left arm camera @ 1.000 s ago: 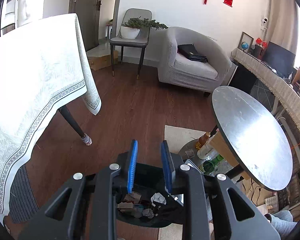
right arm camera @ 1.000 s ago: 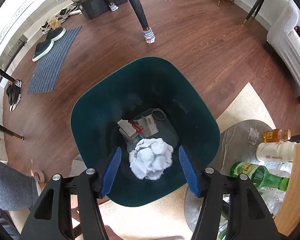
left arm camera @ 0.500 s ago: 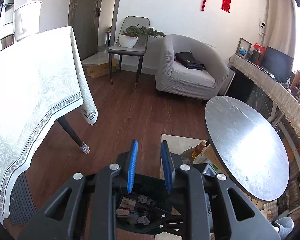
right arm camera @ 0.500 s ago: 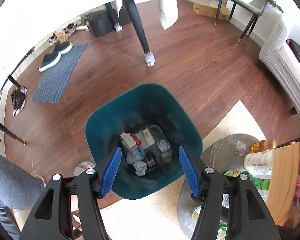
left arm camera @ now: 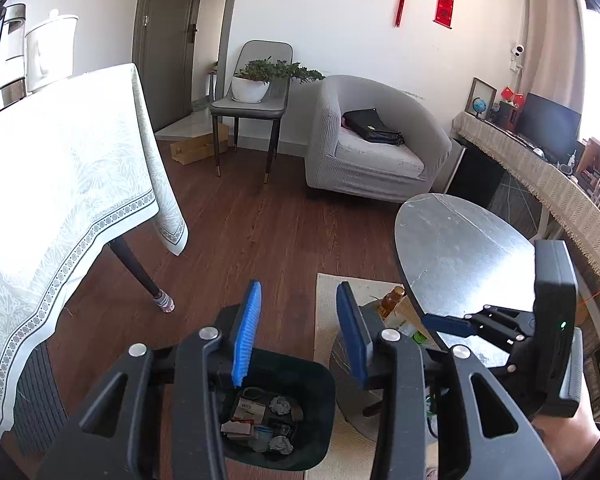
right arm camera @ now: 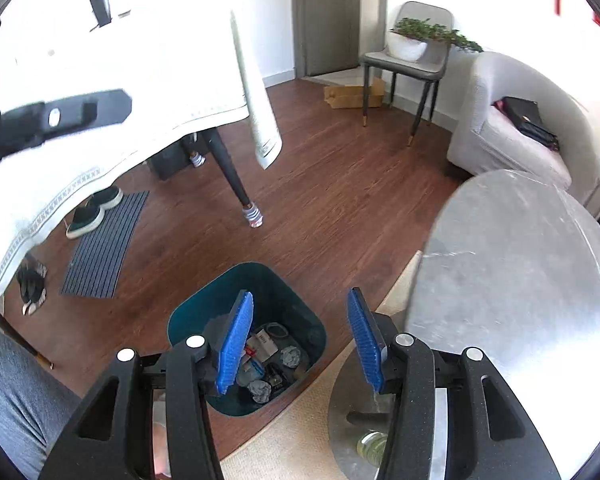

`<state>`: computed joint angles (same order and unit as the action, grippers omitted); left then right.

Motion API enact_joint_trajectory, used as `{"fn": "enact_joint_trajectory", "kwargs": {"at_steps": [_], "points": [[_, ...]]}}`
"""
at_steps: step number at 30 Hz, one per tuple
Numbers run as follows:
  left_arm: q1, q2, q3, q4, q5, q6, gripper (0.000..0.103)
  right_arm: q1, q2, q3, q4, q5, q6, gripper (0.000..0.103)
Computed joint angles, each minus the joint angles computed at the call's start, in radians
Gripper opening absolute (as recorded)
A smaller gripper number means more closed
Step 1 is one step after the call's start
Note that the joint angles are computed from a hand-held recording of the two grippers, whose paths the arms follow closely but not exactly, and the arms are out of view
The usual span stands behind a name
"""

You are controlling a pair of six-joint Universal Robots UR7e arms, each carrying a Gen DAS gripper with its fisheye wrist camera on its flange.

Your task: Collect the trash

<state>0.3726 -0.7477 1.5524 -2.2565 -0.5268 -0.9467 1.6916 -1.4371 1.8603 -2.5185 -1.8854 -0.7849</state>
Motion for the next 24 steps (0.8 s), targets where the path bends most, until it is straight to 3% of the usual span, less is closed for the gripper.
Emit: {"fn": "enact_joint_trajectory", "kwargs": {"at_steps": [2,6,8,10,14,19,24], "points": [[-0.006,0.009,0.018,-0.012,0.004,-0.005,0.056,-0.021,-0.030,-0.001,-0.019,0.003,0.018,0.050],[-0.012,0.027,0.025,0.077,-0.009,-0.087,0.062,-0.048,-0.090,0.004,-0.079,-0.018,0.034,0.051],[-0.013,0.038,0.012,0.128,-0.025,-0.115,0.063,-0.064,-0.121,0.018,-0.128,-0.033,0.015,0.061],[-0.020,0.052,-0.009,0.163,-0.014,-0.122,0.074,-0.081,-0.146,0.037,-0.186,-0.063,-0.011,0.065],[-0.042,0.068,-0.019,0.170,0.030,-0.126,0.094,-0.131,-0.187,0.025,-0.188,-0.068,-0.001,0.075],[-0.051,0.095,-0.064,0.278,0.034,-0.177,0.096,-0.174,-0.228,0.017,-0.224,-0.063,-0.013,0.088],[-0.050,0.104,-0.066,0.230,0.015,-0.166,0.098,-0.213,-0.257,-0.004,-0.167,-0.026,0.003,0.092]]}}
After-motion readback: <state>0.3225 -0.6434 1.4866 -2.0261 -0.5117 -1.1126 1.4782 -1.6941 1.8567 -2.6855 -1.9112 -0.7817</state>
